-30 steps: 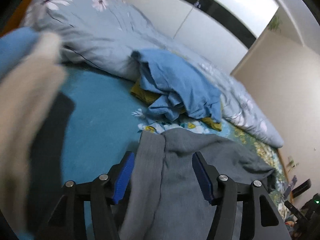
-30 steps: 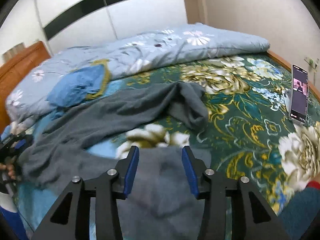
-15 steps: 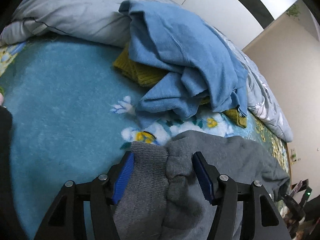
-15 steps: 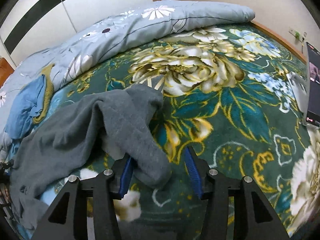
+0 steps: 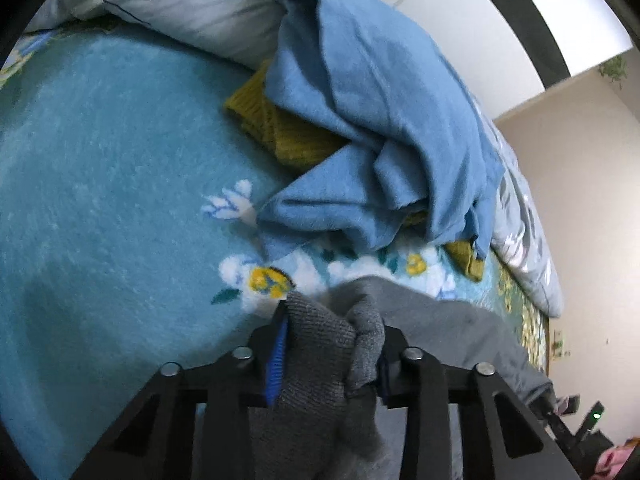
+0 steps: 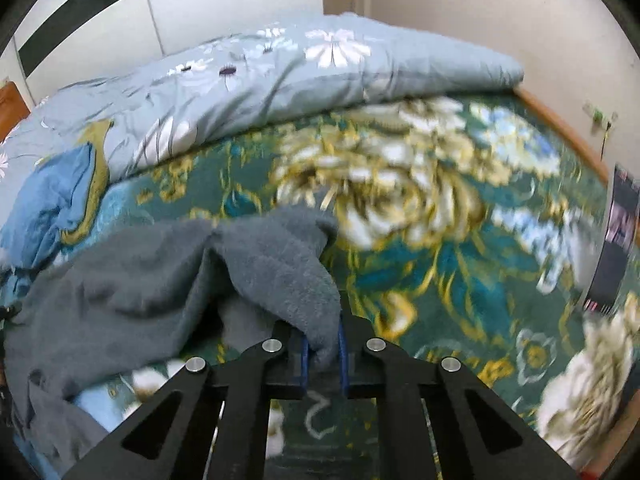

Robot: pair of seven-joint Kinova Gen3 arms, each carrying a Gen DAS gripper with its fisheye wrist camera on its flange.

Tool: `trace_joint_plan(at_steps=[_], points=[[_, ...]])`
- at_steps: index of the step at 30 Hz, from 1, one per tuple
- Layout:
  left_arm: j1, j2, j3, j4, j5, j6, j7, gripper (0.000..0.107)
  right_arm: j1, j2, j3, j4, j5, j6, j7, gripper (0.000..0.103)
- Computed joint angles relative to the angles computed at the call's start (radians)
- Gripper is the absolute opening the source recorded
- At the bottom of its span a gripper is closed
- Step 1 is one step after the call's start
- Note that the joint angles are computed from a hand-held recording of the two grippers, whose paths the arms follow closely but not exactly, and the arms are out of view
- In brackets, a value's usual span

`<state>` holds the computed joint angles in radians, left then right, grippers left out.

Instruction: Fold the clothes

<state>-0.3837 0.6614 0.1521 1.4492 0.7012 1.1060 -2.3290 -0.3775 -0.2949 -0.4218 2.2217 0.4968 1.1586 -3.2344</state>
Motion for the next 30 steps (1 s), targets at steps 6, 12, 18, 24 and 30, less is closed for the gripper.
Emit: trace_joint_plan(at_steps=[6, 12, 18, 24, 30], points=[[-0.178, -0.130, 0.119, 0.099, 0.215, -0.062, -0.218, 0.021, 0.214, -0.043, -0.194, -0.163, 0.159, 0.149, 0.121, 0.009], [-0.075, -0.165, -0.035, 0.064, 0.179, -0.114, -0.254, 0.023, 0.313, -0.040, -0.346, -0.076, 0.222, 0.077, 0.122, 0.009], [-0.003, -0.071, -0.066, 0.061, 0.040, -0.203, -0.083, 0.028, 0.051, 0.105, -0.099, 0.116, 0.087, -0.167, -0.005, 0.014], [-0.024, -0.127, -0.027, 0.118, 0.000, -0.295, -0.109, 0.045, -0.109, -0.130, -0.007, 0.201, 0.010, -0.214, -0.081, 0.044], [-0.015, -0.234, -0.011, 0.223, 0.007, -0.404, -0.145, 0.056, 0.011, -0.357, -0.002, 0.292, -0.066, -0.303, -0.163, 0.047]])
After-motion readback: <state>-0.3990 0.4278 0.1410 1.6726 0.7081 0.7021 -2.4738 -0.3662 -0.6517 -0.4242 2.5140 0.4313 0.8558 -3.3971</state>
